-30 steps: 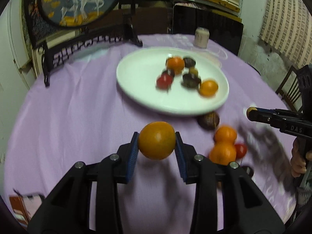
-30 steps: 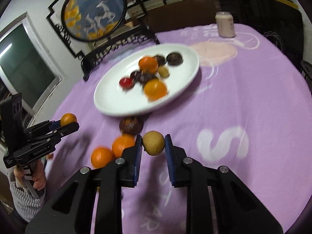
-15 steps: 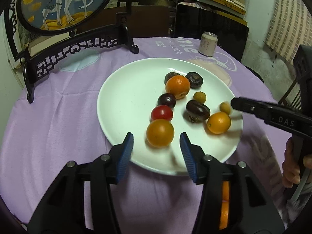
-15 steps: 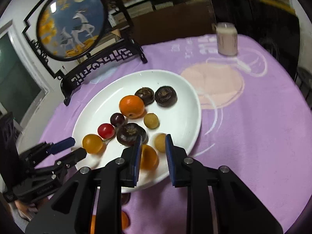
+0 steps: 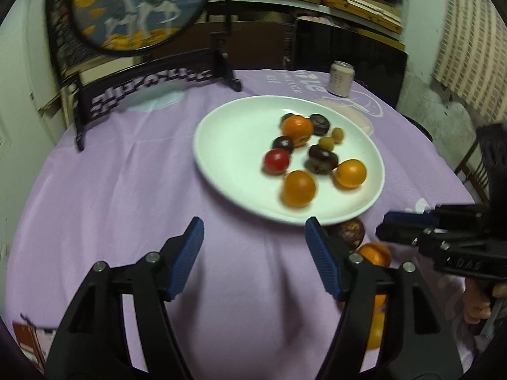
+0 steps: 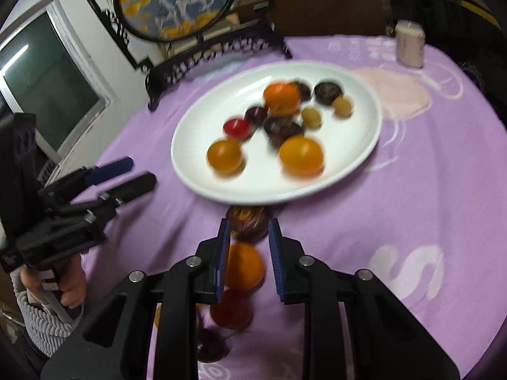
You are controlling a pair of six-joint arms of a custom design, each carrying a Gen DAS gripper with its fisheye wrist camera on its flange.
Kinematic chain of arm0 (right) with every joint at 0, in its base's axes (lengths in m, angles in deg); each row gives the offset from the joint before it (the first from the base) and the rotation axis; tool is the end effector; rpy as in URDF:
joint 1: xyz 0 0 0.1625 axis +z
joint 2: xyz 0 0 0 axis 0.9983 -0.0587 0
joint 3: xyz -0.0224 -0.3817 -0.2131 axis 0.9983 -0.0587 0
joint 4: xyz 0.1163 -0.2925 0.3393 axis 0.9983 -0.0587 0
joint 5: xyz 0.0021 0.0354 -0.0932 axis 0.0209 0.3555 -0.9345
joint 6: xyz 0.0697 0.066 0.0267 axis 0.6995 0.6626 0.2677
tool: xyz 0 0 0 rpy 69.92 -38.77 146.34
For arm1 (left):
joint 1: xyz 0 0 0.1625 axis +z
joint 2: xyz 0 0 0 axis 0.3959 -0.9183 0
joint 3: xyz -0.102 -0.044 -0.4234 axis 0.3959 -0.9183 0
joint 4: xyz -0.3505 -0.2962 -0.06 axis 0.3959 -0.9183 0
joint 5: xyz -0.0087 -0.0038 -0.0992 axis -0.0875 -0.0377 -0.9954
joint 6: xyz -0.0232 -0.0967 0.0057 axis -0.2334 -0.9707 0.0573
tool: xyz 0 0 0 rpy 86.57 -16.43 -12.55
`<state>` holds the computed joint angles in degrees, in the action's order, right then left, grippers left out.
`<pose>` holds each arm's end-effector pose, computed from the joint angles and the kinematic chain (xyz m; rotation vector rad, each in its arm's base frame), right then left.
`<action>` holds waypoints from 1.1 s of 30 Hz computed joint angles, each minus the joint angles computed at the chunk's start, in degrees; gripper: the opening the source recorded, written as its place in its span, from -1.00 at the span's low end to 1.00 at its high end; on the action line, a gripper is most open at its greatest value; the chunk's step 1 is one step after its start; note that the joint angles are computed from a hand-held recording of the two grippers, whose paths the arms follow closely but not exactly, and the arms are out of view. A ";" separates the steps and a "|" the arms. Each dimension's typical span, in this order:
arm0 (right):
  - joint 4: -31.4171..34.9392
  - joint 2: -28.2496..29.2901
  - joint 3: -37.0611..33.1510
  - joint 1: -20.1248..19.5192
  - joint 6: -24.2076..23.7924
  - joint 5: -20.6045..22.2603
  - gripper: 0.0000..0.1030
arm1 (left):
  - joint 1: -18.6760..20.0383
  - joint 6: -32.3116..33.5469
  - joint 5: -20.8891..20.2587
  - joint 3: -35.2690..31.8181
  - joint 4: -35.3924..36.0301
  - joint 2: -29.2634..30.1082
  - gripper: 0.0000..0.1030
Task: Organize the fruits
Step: 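Grasp a dark mangosteen with the right tool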
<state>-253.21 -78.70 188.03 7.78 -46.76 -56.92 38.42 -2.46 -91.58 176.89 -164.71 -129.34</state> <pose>0.1558 -0.6354 0.0882 0.4712 -2.6620 0.7415 -0.1333 -0.6514 0.1376 0.7649 2.3569 -0.7871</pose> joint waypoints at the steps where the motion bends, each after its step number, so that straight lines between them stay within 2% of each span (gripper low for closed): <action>1: 0.56 0.29 -0.18 0.10 0.32 -0.14 -0.52 | 0.15 -0.77 0.71 0.63 -0.30 -0.62 0.34; 6: 4.04 1.97 -2.63 0.63 3.80 -0.99 -0.51 | 0.89 -3.87 0.68 1.49 -0.11 -2.43 0.43; 7: 4.09 2.21 -2.90 0.76 4.07 -1.60 -0.40 | 0.97 -4.10 0.56 1.43 0.05 -2.54 0.43; 8: 3.71 2.48 -3.10 1.11 4.14 -2.46 -0.13 | 1.05 -4.32 0.33 1.34 0.50 -2.63 0.43; 10: 0.69 3.53 -3.45 1.91 3.49 -5.46 0.22 | 1.01 -4.34 -0.04 1.46 0.99 -2.84 0.43; 11: -2.40 4.68 -3.78 2.72 2.24 -8.81 0.22 | 0.84 -3.94 -0.10 1.65 0.79 -2.89 0.43; 12: -3.08 5.01 -3.87 2.93 1.47 -9.76 0.22 | 0.67 -3.57 -0.11 1.78 0.51 -2.87 0.43; 21: -0.92 8.30 -7.38 3.06 1.88 -12.41 0.21 | 0.00 -2.60 -0.94 2.48 -0.08 -3.35 0.49; 22: -0.68 9.00 -7.99 3.12 1.59 -13.13 0.18 | -0.01 -2.59 -0.94 2.47 0.01 -3.35 0.49; 25: -3.74 10.67 -8.46 3.59 -1.84 -15.68 -0.16 | 0.01 -2.47 -0.94 2.38 0.26 -3.16 0.49; 26: -3.38 10.30 -8.06 3.47 -2.30 -14.67 -0.22 | 0.03 -2.44 -0.90 2.35 0.42 -3.09 0.49; 30: -4.47 8.79 -5.63 2.97 -3.41 -13.53 -0.23 | 0.08 -2.04 -0.77 2.23 1.88 -2.80 0.50; 33: -4.54 5.14 -2.11 1.47 -1.25 -9.12 -0.23 | 0.00 -1.01 -1.41 2.53 2.81 -2.79 0.50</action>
<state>-257.75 -73.56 185.91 9.26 -48.02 -66.05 38.42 -3.46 -92.99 179.41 -161.90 -132.13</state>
